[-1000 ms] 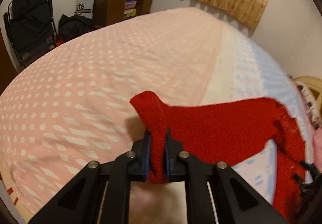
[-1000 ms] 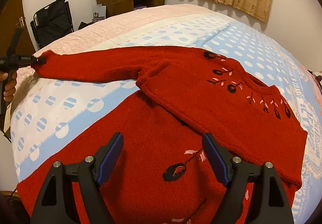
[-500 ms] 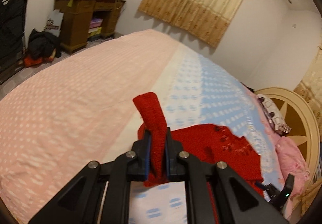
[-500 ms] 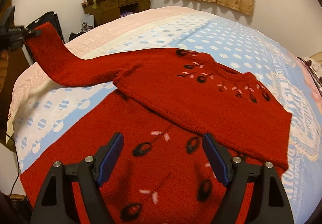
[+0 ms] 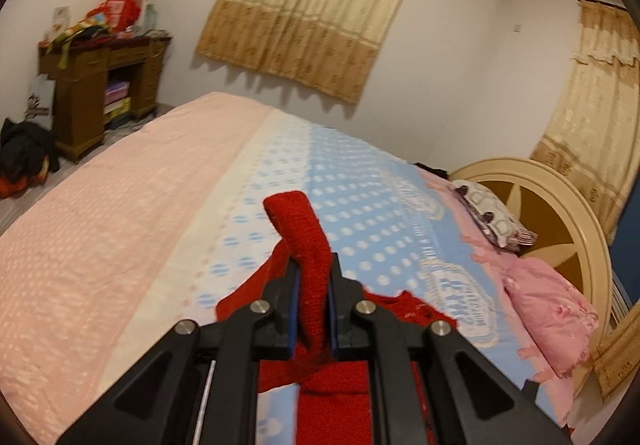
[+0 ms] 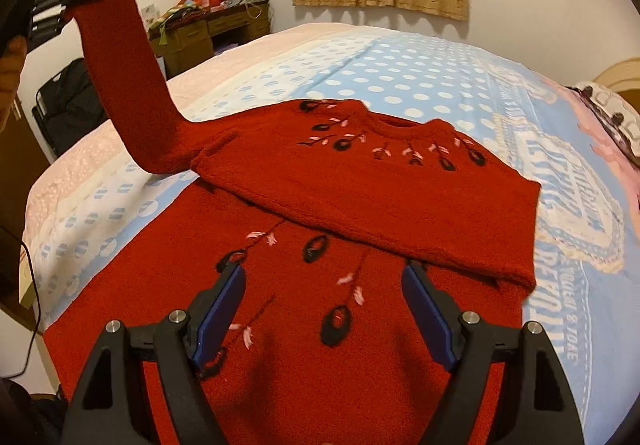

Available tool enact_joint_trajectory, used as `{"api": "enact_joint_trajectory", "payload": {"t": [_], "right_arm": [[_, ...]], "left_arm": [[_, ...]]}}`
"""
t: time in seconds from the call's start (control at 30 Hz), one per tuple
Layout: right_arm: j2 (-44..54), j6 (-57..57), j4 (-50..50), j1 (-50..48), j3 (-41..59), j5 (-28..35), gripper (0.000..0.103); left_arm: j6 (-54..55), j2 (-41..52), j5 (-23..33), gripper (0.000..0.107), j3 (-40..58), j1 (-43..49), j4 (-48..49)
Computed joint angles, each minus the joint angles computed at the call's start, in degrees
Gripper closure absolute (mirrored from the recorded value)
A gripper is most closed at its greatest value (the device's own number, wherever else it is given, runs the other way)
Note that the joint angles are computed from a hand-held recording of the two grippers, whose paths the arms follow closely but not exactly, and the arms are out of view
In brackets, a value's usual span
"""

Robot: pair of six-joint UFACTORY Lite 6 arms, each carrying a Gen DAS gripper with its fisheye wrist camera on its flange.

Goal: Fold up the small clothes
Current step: 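Fold the held sleeve across the sweater body with the left tool and release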

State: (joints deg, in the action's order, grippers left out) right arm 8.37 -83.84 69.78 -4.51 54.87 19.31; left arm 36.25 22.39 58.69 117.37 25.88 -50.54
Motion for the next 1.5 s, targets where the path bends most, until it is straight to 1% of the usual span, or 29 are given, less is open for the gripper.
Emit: {"api": "enact_joint_trajectory", "payload": {"t": [0.13, 0.27, 0.57, 0.8, 0.9, 1.1, 1.23, 1.33, 1.43, 1.5], "right_arm": [[-1.4, -4.0, 3.8, -2.7, -1.9, 1.9, 0.022], [-3.3, -8.4, 7.5, -5.6, -4.2, 4.4, 0.022], [-3.4, -16.4, 13.4, -12.0, -7.3, 9.7, 0.022], [0.0, -15.0, 13.6, -17.2, -5.8, 15.7, 0.022], [1.1, -14.3, 13.3, -18.2, -5.3, 17.2, 0.022], [4.1, -11.3, 10.8, -18.4, -3.5, 17.9, 0.022], [4.8, -11.2, 10.7, -18.9, -3.3, 18.6, 0.022], [5.3, -11.4, 10.9, -18.8, -3.4, 18.3, 0.021], [6.1, -11.3, 10.7, -18.7, -3.0, 18.2, 0.021], [6.5, -11.1, 10.4, -18.7, -2.8, 18.6, 0.021]], "left_arm": [[-4.7, 2.9, 1.1, 0.095, 7.6, -4.0, 1.1], [-6.2, 1.8, -0.2, 0.095, 7.6, -8.2, 2.2], [-16.2, 4.9, -2.9, 0.095, 14.9, -22.2, 11.0], [-23.9, 9.6, -5.0, 0.095, 19.0, -34.2, 19.9], [-26.1, 10.9, -7.3, 0.095, 18.2, -38.6, 23.3], [-29.1, 9.7, -16.8, 0.095, 6.5, -46.4, 30.9], [-31.2, 11.7, -19.7, 0.095, 3.5, -49.7, 34.8], [-32.0, 14.9, -19.6, 0.095, 4.3, -51.3, 35.3], [-30.0, 19.0, -16.5, 0.092, 7.7, -52.1, 32.4], [-27.8, 19.6, -14.5, 0.09, 8.3, -52.4, 29.8]]}}
